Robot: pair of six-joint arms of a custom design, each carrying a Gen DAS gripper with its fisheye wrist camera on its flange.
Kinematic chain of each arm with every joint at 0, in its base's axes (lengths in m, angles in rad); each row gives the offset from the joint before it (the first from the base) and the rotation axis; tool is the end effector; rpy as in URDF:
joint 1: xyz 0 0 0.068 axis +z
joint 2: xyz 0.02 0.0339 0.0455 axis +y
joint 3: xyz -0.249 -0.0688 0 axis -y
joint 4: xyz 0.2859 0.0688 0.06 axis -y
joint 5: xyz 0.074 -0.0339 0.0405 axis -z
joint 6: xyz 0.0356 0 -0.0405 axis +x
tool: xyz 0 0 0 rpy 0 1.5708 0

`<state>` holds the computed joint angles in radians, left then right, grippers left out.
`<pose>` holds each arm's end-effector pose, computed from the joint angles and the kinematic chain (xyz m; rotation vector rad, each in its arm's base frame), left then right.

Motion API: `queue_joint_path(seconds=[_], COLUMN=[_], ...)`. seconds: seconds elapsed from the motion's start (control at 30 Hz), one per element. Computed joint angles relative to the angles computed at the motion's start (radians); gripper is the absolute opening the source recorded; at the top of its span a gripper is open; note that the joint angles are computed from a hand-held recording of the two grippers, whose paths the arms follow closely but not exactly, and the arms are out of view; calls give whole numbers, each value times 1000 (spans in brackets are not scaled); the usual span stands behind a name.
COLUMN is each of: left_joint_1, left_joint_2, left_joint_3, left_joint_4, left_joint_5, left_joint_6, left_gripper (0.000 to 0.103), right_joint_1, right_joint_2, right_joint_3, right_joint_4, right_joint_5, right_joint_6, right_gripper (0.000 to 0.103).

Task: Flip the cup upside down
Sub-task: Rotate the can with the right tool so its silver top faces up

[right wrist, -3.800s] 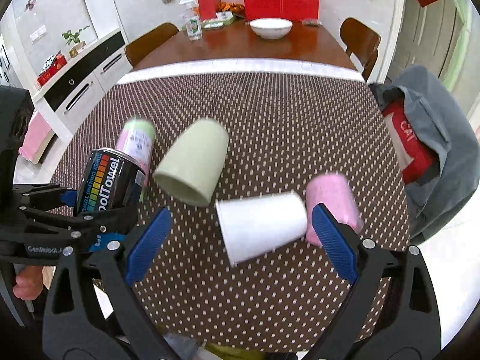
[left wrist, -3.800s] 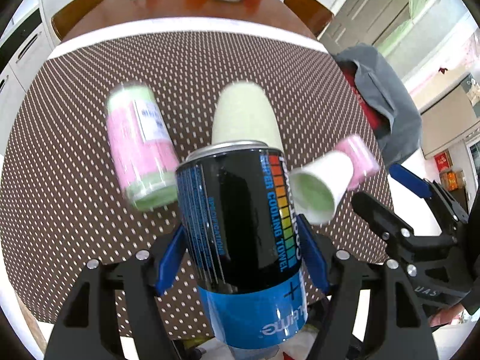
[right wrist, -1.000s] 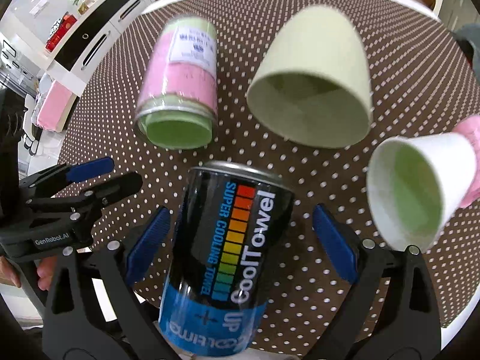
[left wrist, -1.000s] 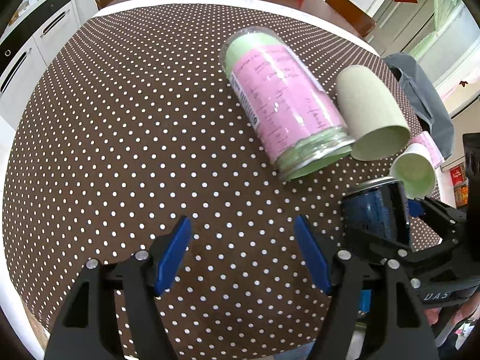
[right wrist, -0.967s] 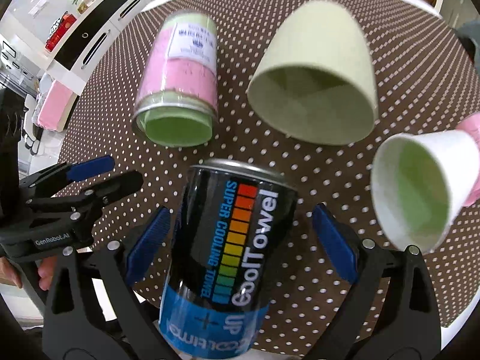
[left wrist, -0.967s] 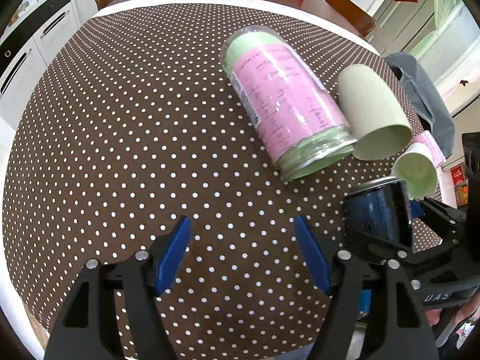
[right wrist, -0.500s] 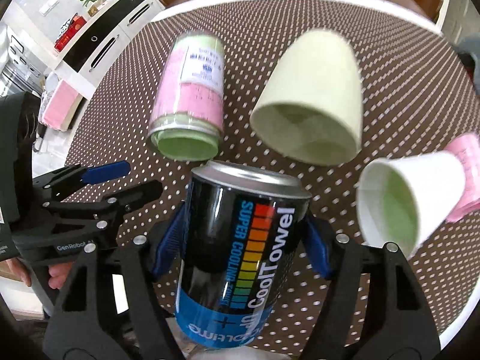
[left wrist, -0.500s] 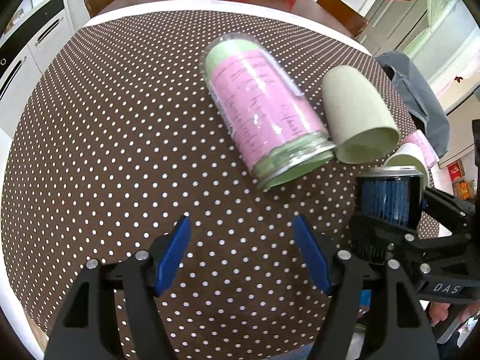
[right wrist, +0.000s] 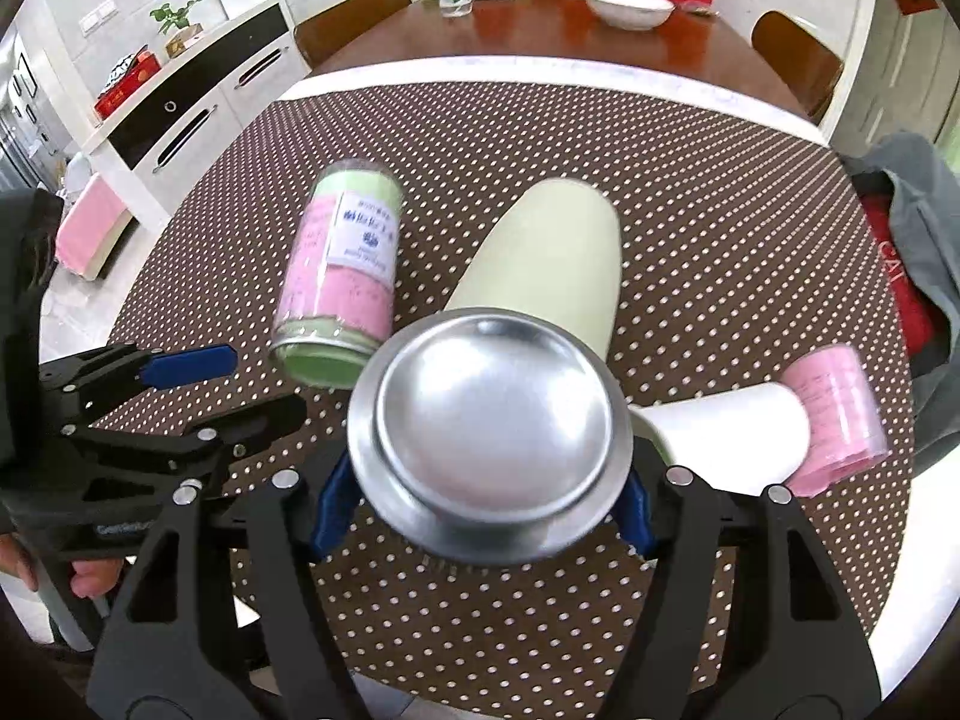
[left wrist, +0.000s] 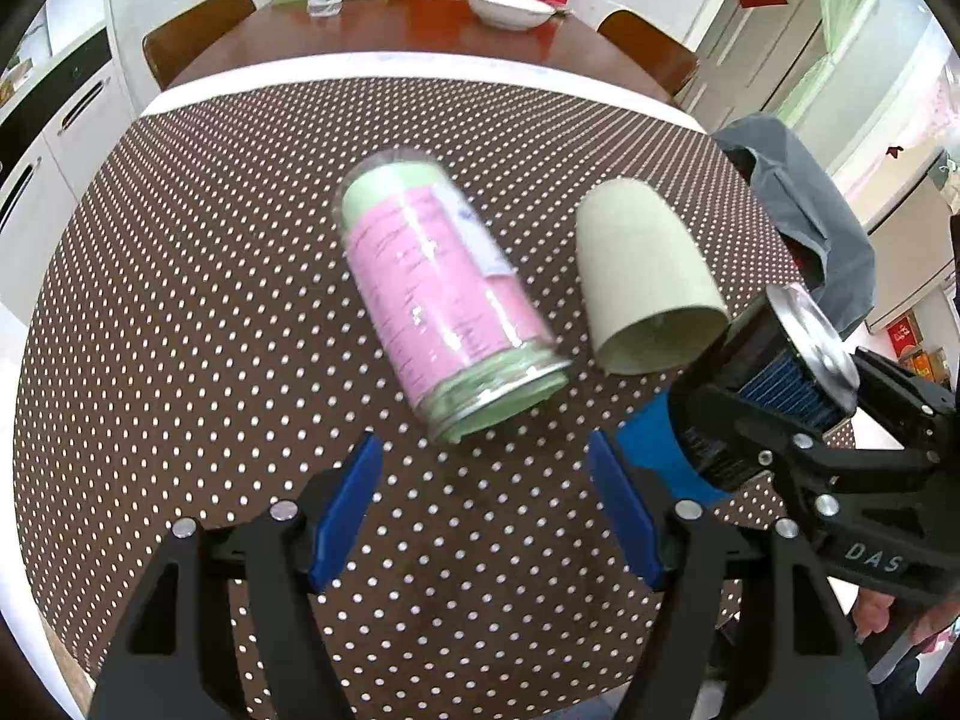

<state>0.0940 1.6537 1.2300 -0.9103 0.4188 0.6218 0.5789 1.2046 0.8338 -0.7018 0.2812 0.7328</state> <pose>0.3507 0.0185 0.1952 0.7827 2.6308 -0.4318 0.2320 0.1399 0.2033 0.2907 2.5630 0.1107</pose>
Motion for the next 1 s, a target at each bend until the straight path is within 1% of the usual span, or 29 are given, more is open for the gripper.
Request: queue_joint_path(seconds=[0.1,0.23,0.47,0.57,0.6,0.63,0.83,1.0], left_joint_1=[-31,-53,-93,-89,-65,-69,-16,47], left_joint_2=[-19,-13,36,42,41,39,17,-8], left_joint_3=[-7,-11,-17,-22,-26,-29,-51,-57], left_joint_4=[15,28,105,120,116,122,116,83], left_joint_5=[-10,-3,-25,-23,-14,-15,4,31], left_joint_6=[-37,-57,-107,-107,-84,-91,-56,2], left_gripper=[70,70,70,70,70,70,70,70], right_joint_1=[-3,-5,-21,-17,-15,-11,12,18], right_joint_2=[22,32,48,25,16,14,-22,-71], right_joint_3=[20,23,17,-1,-6,-6,-23,-46], right_joint_4=[-7,-20,15,29,35,34,34,36], right_joint_5=[27,58,5,-8,-11,-8,6,-1], right_joint_6=[-8,-23,-18,-12,-14,-13,2,21], right_gripper=[67,67,69,73,73,73,74,75])
